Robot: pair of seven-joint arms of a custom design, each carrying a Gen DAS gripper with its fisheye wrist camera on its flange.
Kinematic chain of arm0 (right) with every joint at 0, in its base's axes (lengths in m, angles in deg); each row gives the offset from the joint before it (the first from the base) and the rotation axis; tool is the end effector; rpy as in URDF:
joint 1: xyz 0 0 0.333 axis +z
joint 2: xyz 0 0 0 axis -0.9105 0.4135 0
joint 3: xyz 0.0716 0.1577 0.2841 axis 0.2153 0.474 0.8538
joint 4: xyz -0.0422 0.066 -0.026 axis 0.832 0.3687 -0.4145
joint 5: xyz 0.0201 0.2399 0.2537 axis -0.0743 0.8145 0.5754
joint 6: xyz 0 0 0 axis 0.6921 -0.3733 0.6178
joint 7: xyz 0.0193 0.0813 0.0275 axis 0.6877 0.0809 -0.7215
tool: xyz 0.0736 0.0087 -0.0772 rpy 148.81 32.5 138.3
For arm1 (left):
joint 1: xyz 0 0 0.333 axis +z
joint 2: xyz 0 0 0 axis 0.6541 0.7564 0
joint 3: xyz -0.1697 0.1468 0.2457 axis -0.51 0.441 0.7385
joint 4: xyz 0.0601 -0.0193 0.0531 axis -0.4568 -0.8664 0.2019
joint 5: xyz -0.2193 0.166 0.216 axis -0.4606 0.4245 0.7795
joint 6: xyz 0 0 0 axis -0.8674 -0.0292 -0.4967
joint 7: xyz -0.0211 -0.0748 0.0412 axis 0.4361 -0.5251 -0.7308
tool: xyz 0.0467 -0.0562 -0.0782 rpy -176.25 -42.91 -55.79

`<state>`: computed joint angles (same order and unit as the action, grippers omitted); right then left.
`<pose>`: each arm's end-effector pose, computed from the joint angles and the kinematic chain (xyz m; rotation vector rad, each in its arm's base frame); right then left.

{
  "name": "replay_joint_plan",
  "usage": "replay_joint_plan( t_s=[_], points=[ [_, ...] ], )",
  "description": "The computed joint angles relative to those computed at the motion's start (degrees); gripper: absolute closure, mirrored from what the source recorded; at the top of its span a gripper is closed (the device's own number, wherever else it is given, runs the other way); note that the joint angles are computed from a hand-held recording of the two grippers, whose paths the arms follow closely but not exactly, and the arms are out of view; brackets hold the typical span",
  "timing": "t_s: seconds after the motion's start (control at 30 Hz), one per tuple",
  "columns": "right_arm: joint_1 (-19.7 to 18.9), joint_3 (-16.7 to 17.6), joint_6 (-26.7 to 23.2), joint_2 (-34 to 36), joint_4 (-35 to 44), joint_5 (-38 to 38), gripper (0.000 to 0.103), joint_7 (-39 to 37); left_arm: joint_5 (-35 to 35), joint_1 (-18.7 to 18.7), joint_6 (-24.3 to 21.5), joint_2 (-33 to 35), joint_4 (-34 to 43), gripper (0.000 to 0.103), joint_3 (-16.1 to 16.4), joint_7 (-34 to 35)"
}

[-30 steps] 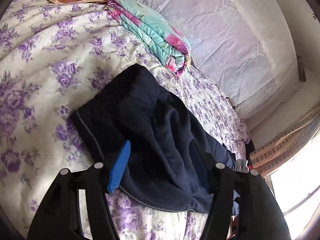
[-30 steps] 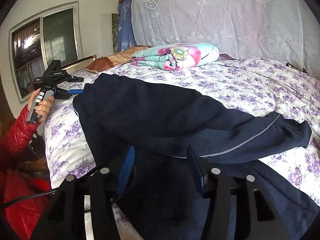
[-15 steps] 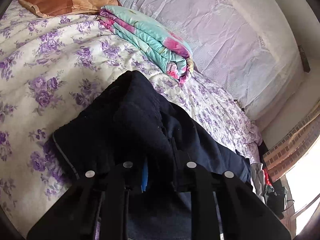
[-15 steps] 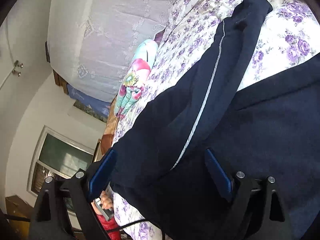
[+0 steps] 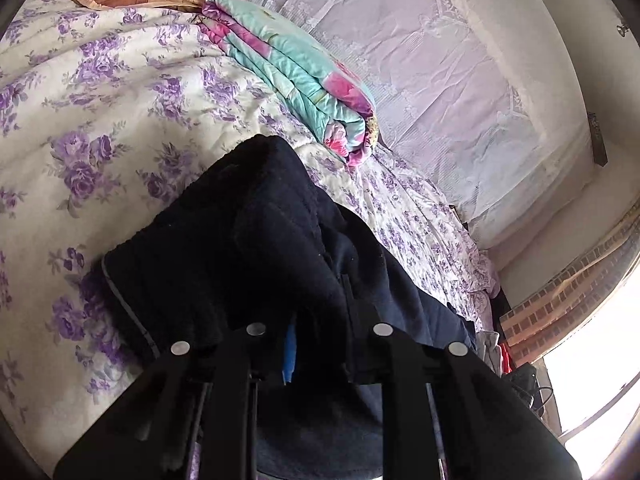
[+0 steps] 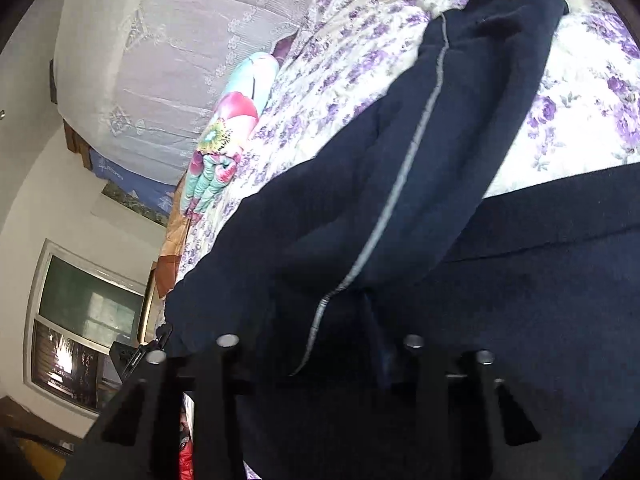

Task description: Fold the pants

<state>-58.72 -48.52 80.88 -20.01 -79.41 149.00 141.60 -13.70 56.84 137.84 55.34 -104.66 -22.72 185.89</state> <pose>0.5923 0.0979 0.4702 -1.3333 1.7702 0.2662 0.5932 0.1256 0.4613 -2.1982 1.4537 -1.6117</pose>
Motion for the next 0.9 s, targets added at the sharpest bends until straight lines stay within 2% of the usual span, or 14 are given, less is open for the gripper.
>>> replay_joint_plan(
  t_s=[0.1,0.2,0.3,0.4,0.47,0.53,0.57,0.6,0.63,0.67,0.77,0.83,0.87,0.9],
  points=[
    [-1.9,0.2,-3.1,-0.6,-1.2,7.5,0.096,-4.6,1.5,0.0,-0.2,-0.3,0.1,0.086,0.1,-1.1],
    [-1.0,0.2,-1.6,-5.2,-5.2,14.8,0.099,-14.3,2.4,0.5,-1.9,-1.8,-0.5,0.086,0.3,-1.2],
    [-0.1,-1.3,-3.6,-10.8,-10.1,21.8,0.102,-22.0,1.0,1.6,-6.5,-4.4,-2.3,0.087,1.2,-0.3],
    [0.8,-3.2,-6.4,-16.3,-15.6,23.0,0.102,-25.2,-0.5,2.1,-10.6,-7.4,-5.9,0.086,2.9,1.8],
    [1.5,-3.7,-5.4,-18.1,-18.2,18.8,0.102,-24.2,1.1,1.5,-10.1,-7.6,-7.7,0.086,3.8,1.2],
    [2.7,-2.4,0.6,-18.2,-18.6,12.7,0.096,-22.1,3.6,1.0,-8.5,-6.1,-8.3,0.087,4.1,-1.7],
    [3.4,-2.6,0.5,-17.0,-17.2,9.3,0.074,-19.6,3.3,1.5,-10.3,-4.9,-8.1,0.087,4.4,-2.7],
    [3.5,-3.3,-2.5,-15.8,-15.6,8.1,0.038,-17.4,1.5,2.1,-11.7,-4.5,-8.3,0.087,4.4,-2.2],
    [3.7,-3.8,-4.6,-14.9,-14.6,10.3,0.033,-17.2,0.1,2.4,-11.9,-4.7,-8.5,0.087,4.2,-1.0],
    [3.9,-3.9,-5.0,-13.8,-13.4,13.0,0.034,-17.5,-0.8,2.3,-11.3,-5.1,-8.7,0.087,4.1,-0.2],
    [3.7,-3.5,-5.6,-9.5,-8.8,13.3,0.034,-12.8,-1.2,1.2,-7.9,-5.6,-9.1,0.087,3.7,1.2],
    [2.8,-3.4,-7.9,-6.2,-6.3,14.3,0.034,-8.1,-1.6,1.0,-7.7,-5.4,-9.2,0.087,3.7,2.2],
    [2.1,-3.4,-9.6,-4.4,-5.2,14.2,0.037,-5.4,-2.2,1.2,-8.4,-5.4,-9.3,0.087,3.8,2.8],
    [1.4,-3.2,-10.3,-2.8,-4.5,15.1,0.057,-3.7,-2.4,1.3,-9.0,-5.4,-9.3,0.087,4.0,2.9]
  ],
)
